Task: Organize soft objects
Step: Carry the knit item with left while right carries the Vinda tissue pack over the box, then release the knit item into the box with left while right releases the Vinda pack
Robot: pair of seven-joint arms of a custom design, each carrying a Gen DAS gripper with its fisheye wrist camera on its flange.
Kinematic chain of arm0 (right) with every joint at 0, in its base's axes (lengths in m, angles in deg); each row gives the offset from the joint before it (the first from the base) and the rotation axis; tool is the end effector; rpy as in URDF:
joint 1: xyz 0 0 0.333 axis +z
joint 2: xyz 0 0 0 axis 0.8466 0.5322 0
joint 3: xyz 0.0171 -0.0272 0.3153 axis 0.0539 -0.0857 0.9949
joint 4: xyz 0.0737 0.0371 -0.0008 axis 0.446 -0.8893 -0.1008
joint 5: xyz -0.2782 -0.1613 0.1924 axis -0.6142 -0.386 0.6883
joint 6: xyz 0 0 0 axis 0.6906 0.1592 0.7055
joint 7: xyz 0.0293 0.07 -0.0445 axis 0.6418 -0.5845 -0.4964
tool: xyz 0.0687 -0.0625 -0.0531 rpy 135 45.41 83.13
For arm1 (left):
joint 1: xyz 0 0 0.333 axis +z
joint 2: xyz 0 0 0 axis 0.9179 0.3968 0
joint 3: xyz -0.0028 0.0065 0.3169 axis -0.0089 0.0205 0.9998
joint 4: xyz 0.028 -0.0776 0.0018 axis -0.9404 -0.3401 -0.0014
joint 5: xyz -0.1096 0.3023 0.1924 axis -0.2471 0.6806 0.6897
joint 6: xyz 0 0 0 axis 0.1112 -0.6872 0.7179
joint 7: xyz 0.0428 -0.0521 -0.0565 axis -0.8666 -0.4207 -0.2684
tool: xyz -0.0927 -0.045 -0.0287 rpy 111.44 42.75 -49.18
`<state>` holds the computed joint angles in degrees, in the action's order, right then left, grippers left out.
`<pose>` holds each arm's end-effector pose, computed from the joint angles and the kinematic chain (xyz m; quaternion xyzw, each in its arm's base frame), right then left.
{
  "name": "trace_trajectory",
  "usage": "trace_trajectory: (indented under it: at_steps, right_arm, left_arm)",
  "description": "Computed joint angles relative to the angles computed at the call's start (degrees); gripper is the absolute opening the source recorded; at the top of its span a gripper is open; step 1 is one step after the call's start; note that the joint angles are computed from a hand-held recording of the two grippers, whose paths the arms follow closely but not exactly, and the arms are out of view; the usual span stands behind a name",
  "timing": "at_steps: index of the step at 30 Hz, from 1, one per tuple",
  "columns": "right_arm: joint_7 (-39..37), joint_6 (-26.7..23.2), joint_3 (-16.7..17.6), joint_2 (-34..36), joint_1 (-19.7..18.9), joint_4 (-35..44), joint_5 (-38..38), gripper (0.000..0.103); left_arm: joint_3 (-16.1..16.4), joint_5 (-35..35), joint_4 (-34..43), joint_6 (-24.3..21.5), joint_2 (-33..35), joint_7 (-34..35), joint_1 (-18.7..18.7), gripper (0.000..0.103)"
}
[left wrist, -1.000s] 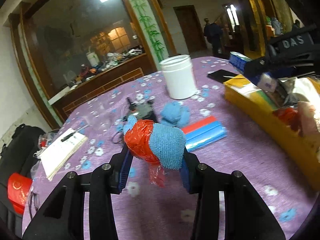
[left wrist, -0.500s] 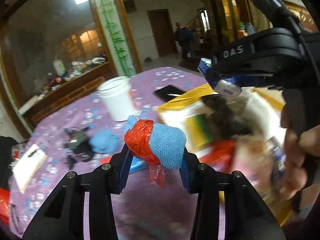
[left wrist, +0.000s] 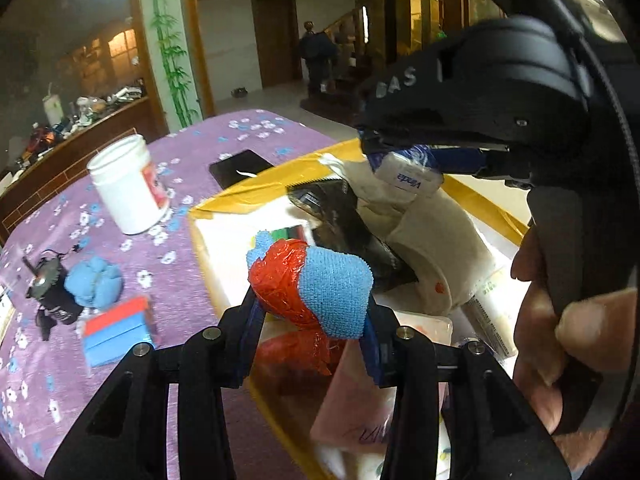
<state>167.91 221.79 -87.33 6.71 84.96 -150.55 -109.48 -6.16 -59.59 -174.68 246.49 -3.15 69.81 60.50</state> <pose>0.5818 0.2897 0.5215 -0.5674 0.7147 -0.1692 0.3723 0.5108 -0.1752 0.4965 -0.5629 0.7238 -0.2981 0.2652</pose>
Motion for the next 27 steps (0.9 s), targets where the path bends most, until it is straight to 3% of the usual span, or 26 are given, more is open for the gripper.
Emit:
trace_trajectory:
  at_steps: [6, 11, 22, 27]
  right_arm:
    - [-0.63, -3.69, -0.16, 1.45, 0.59, 2.18, -0.42, 0.053]
    - [-1.84, -3.61, 0.35, 1.94, 0.36, 2.69, 0.89, 0.056]
    - [8.76, 3.09, -2.61, -1.67, 1.38, -1.71, -8.16, 0.070]
    - [13.63, 7.69, -3.00, -2.80, 0.63, -3.57, -12.14, 0.071]
  left_arm:
    - [-0.17, -0.39, -0.18, -0.02, 0.40, 0.30, -0.37, 0.047]
    - [1.06, -8.59, -1.15, 1.49, -0.42, 6.23, -2.10, 0.058]
    - [2.67, -18.19, -2.51, 1.39, -3.19, 11.82, -3.82, 0.066]
    - [4.37, -21.30, -3.63, -0.22, -5.34, 13.96, -4.26, 0.066]
